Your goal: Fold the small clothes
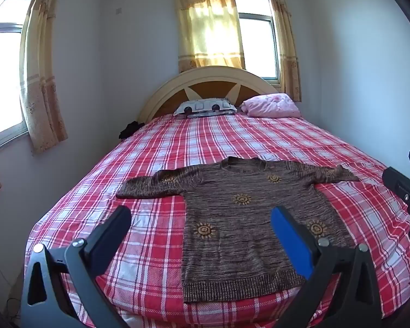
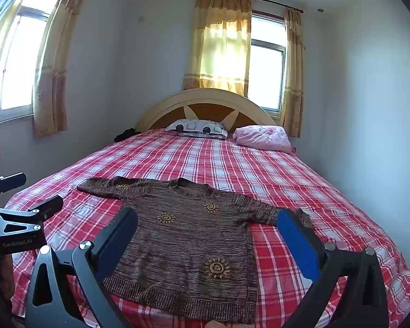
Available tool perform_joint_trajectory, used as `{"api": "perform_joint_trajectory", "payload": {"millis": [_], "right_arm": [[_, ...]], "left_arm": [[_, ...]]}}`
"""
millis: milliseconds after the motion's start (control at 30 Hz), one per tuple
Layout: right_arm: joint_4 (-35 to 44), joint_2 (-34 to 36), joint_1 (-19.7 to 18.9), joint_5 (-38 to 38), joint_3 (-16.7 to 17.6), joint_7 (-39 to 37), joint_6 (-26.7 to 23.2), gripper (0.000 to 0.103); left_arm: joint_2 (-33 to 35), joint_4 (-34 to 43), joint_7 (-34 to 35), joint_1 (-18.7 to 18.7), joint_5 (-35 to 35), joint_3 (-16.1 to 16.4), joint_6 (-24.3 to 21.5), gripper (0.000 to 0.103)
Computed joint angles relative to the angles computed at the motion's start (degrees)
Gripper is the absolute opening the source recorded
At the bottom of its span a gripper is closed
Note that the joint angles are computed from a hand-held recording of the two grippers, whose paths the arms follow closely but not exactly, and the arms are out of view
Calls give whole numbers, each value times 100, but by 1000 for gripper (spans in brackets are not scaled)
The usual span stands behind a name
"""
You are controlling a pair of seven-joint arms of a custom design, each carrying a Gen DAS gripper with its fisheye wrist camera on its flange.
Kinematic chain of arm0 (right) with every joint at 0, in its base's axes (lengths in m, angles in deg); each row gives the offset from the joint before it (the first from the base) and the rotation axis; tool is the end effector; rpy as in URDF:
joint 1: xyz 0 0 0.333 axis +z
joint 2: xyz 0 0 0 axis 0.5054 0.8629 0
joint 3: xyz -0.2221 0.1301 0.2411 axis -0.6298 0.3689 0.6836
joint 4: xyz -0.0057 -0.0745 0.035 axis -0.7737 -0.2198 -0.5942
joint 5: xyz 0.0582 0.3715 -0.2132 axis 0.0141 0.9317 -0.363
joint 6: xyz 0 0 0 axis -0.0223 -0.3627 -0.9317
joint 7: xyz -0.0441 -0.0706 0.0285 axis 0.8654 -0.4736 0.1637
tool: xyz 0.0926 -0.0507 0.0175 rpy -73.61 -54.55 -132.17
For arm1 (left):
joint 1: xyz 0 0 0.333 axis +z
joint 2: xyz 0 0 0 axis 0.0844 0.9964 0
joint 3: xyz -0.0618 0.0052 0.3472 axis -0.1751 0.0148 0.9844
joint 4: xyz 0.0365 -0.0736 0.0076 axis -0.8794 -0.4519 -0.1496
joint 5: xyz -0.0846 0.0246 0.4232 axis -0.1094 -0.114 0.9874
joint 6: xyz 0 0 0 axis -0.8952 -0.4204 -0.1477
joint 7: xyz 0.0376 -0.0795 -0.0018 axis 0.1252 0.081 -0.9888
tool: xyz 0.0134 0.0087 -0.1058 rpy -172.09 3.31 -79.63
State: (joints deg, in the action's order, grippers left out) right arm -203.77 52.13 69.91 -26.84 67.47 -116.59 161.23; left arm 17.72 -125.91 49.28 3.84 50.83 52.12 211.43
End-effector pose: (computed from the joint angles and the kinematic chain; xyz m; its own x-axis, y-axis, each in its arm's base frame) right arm 0.4286 0.4124 0.4305 -0.5651 -0.8201 0.0900 -0.3088 0.1091 -0.9448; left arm 0.5326 -0.1665 0.4131 -0.5987 -0.7976 -0.0731 -0.2999 0.3079 -0.9029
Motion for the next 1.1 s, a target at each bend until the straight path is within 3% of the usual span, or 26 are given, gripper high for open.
{"api": "perform_joint_trajectory", "payload": {"millis": [500, 1100], "right_arm": [[-268, -109, -113, 32, -32, 134, 261, 102], [-101, -9, -95, 195, -36, 19, 142, 102]], "left_arm": [[17, -53, 207, -61, -290, -2, 74, 103], [86, -39, 357, -87, -482, 13, 97, 103]]}}
